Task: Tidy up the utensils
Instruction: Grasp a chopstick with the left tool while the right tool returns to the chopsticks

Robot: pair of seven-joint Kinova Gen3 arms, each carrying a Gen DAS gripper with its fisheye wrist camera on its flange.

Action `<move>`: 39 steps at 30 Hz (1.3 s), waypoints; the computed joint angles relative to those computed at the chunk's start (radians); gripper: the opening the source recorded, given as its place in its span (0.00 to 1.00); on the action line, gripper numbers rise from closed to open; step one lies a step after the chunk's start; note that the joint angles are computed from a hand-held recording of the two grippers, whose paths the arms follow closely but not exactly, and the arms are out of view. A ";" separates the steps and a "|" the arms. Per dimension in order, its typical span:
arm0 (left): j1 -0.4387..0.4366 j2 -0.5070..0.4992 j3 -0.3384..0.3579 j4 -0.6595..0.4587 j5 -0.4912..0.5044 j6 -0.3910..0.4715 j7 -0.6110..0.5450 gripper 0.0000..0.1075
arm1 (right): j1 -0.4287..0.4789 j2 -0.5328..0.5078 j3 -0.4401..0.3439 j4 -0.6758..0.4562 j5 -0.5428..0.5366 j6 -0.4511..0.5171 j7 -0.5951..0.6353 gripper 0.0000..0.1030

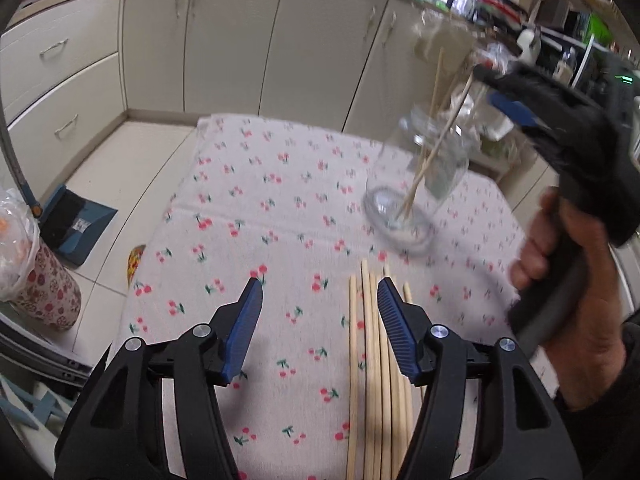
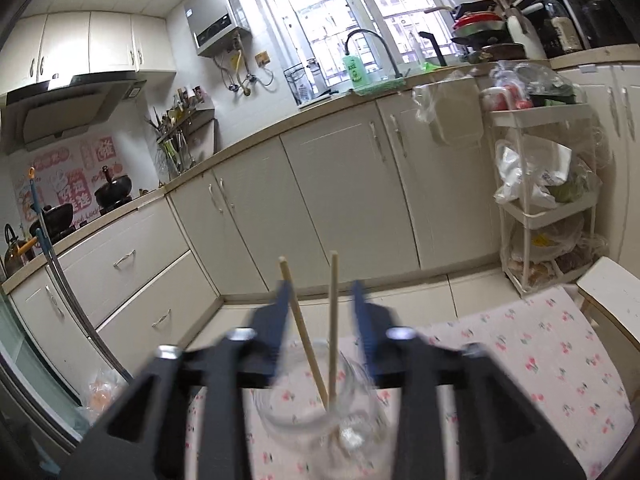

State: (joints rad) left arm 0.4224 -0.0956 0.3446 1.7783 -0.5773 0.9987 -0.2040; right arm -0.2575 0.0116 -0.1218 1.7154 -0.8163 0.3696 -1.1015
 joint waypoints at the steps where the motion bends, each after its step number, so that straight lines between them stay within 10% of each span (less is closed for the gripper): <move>1: 0.003 0.009 -0.002 -0.006 0.015 0.005 -0.022 0.53 | 0.011 -0.015 0.009 0.004 0.019 0.040 -0.018 0.39; 9: 0.051 0.087 -0.030 -0.064 0.027 0.068 -0.106 0.53 | -0.101 -0.122 0.168 0.083 0.282 0.366 -0.217 0.36; 13: 0.065 0.126 -0.062 -0.094 0.042 0.072 -0.185 0.53 | -0.020 -0.129 0.083 0.082 0.309 0.508 -0.198 0.29; 24: 0.075 0.180 -0.125 -0.134 0.097 0.099 -0.306 0.39 | -0.029 -0.111 0.027 0.059 0.378 0.577 -0.236 0.29; 35: 0.030 0.147 -0.145 -0.110 0.198 0.031 -0.419 0.06 | -0.114 -0.047 -0.058 0.011 0.564 0.545 -0.374 0.29; 39: 0.014 0.139 -0.143 -0.103 0.228 0.011 -0.448 0.05 | -0.136 -0.037 -0.063 -0.005 0.641 0.553 -0.395 0.10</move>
